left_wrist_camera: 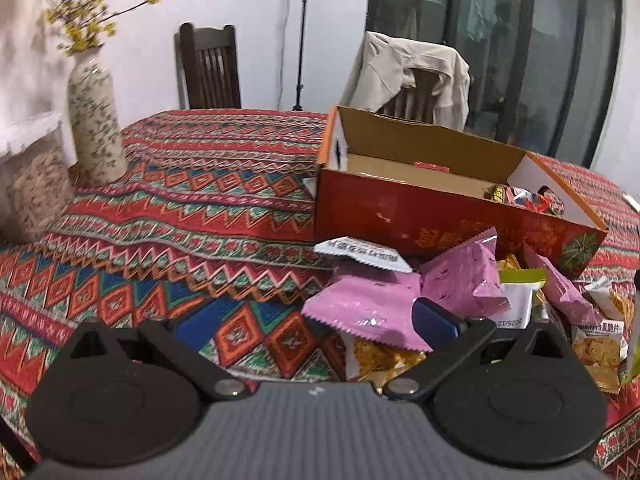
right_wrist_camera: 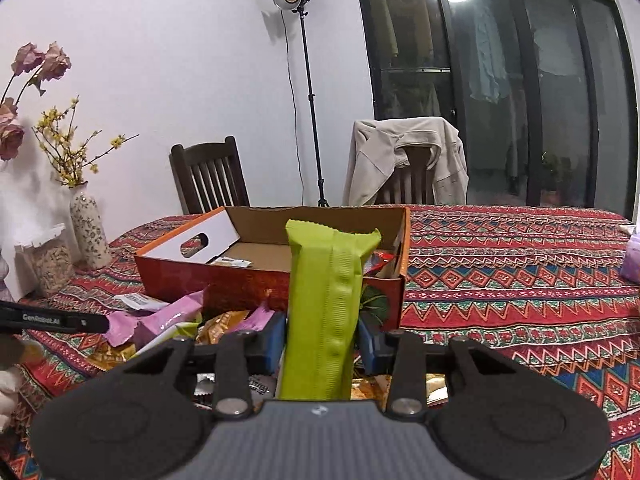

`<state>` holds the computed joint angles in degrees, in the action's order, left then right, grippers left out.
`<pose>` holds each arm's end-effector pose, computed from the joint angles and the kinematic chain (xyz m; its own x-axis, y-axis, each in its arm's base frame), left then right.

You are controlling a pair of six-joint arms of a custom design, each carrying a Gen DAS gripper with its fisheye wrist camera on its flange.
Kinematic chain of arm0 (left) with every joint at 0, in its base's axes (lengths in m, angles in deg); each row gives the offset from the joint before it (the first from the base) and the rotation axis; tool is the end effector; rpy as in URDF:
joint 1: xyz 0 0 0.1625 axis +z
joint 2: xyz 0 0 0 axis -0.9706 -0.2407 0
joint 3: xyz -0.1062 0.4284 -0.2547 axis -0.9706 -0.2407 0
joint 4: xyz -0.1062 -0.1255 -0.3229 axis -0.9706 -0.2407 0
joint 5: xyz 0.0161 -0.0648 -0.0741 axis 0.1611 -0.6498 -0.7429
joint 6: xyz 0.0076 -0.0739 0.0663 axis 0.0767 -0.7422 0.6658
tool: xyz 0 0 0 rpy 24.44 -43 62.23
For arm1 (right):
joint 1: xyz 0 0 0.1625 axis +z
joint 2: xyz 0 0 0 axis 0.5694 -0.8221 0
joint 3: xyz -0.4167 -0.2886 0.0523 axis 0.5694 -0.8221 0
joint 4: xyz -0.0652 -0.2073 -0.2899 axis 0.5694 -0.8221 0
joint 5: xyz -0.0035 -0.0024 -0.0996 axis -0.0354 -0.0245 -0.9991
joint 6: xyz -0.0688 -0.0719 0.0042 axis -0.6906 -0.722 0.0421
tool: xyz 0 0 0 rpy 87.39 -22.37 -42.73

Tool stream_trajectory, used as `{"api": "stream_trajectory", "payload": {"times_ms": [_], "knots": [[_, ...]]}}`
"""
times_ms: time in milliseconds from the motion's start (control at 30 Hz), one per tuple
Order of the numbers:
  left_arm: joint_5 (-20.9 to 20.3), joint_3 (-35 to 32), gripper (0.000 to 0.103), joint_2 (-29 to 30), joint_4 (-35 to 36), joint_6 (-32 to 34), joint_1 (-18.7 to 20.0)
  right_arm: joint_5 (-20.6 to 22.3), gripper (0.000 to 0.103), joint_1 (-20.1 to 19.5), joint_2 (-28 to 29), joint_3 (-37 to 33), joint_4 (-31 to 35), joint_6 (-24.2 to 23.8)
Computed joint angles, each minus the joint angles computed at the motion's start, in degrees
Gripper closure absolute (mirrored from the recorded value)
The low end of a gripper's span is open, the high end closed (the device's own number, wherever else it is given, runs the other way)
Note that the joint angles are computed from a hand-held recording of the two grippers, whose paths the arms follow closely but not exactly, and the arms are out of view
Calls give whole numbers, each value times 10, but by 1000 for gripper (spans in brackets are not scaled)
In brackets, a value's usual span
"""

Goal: Organize snacks
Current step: 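Grasp the pink packet with the left tool while the right tool holds the green bar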

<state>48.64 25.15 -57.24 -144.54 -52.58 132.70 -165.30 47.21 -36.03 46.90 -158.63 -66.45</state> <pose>-0.1809 -0.6645 0.1002 -0.7350 -0.0738 -0.6740 0.5007 0.6111 -0.6130 0.0489 -0.6422 0.2230 -0.7693 -0.2711 0.5785 -0.6353 0.4205 -0.6478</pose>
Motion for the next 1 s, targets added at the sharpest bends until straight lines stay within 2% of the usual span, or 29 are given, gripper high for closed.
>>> {"api": "stream_trajectory", "payload": {"times_ms": [167, 367, 467, 567, 600, 633, 1000], "knots": [[20, -46, 0, 20, 51, 22, 1, 0, 66, -1, 2, -4, 1, 5], [15, -76, 0, 32, 81, 32, 5, 2, 66, -5, 3, -6, 5, 12], [16, -84, 2, 32, 106, 12, 8, 3, 66, -6, 4, -7, 8, 14], [2, -78, 13, 25, 122, -8, 12, 3, 66, -6, 5, -8, 9, 15], [-7, -75, 23, 21, 128, -15, 13, 3, 66, -7, 5, -8, 10, 17], [-16, -71, 27, 18, 133, -21, 14, 2, 66, -6, 5, -8, 10, 18], [-26, -39, 34, 11, 78, -15, 7, -1, 66, -5, 6, -3, 2, 19]]}}
